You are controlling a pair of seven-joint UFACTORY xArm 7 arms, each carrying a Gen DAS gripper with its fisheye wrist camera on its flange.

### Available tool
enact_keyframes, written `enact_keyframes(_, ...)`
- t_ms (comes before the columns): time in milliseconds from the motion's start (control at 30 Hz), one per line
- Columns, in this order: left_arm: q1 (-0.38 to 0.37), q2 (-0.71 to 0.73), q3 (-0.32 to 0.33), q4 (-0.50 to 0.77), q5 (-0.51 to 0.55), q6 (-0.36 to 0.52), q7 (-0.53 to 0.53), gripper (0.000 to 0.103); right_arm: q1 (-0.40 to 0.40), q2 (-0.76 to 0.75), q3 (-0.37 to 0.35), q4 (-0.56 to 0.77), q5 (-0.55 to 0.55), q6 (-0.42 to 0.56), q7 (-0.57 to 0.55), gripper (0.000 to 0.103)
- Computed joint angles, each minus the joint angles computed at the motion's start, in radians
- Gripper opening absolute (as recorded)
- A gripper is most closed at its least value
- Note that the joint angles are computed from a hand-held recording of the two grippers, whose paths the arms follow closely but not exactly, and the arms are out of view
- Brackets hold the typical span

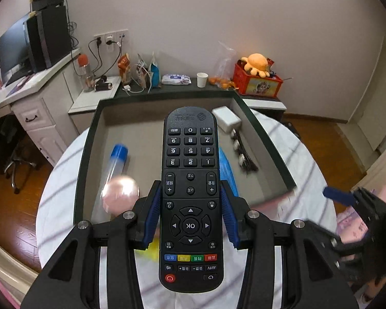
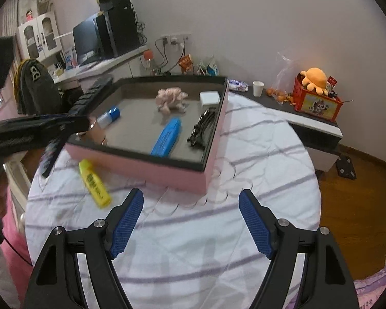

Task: Organize rigid objects
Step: 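Carry the remote with the left gripper into the box and release, then withdraw the open left gripper from the box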

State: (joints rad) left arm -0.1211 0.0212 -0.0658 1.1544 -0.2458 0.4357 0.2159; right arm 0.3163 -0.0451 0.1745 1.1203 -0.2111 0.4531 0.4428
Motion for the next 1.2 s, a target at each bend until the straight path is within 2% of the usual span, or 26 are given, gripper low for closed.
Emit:
enact_keyframes(100, 0.005, 0.086, -0.003, 0.110, -0.014, 0.035, 0.001, 0.044, -0.005, 0.036, -0.011, 0.040, 0.026, -0.007, -0.041, 0.078)
enact_keyframes(233, 0.008, 0.205, 0.006, 0.225, 0.059, 0.075, -0.083, 0.044, -0.007, 0.071, -0.020, 0.068, 0.067, -0.029, -0.089, 0.078)
enact_keyframes(433, 0.001, 0.288, 0.030, 0.274, 0.167, 0.109, -0.216, 0.044, -0.003, 0.127, -0.027, 0.117, 0.095, -0.024, -0.127, 0.078)
enact_keyframes(800, -0.020, 0.306, 0.045, 0.292, 0.300, 0.113, -0.349, 0.046, 0.014, 0.163, -0.033, 0.158, 0.106, 0.019, -0.150, 0.078)
enact_keyframes(867, -0.009, 0.303, 0.033, 0.293, 0.286, 0.126, -0.336, 0.054, 0.015, 0.161, -0.035, 0.162, 0.101, 0.035, -0.149, 0.078)
enact_keyframes(1000, 0.008, 0.255, 0.026, 0.243, 0.256, 0.101, -0.338, 0.086, 0.017, 0.149, -0.037, 0.156, 0.085, 0.045, -0.134, 0.078)
enact_keyframes(1033, 0.024, 0.235, 0.013, 0.221, 0.221, 0.083, -0.314, 0.090, 0.017, 0.144, -0.038, 0.153, 0.078, 0.045, -0.125, 0.078)
enact_keyframes(1100, 0.066, 0.191, -0.019, 0.183, 0.107, 0.060, -0.223, 0.092, 0.014, 0.137, -0.036, 0.151, 0.085, 0.046, -0.126, 0.078)
enact_keyframes(1167, 0.103, 0.144, -0.036, 0.149, -0.024, 0.048, -0.133, 0.096, 0.015, 0.129, -0.038, 0.148, 0.067, 0.047, -0.107, 0.078)
enact_keyframes(1200, 0.107, 0.131, -0.031, 0.139, -0.056, 0.043, -0.111, 0.098, 0.014, 0.127, -0.037, 0.149, 0.068, 0.047, -0.106, 0.078)
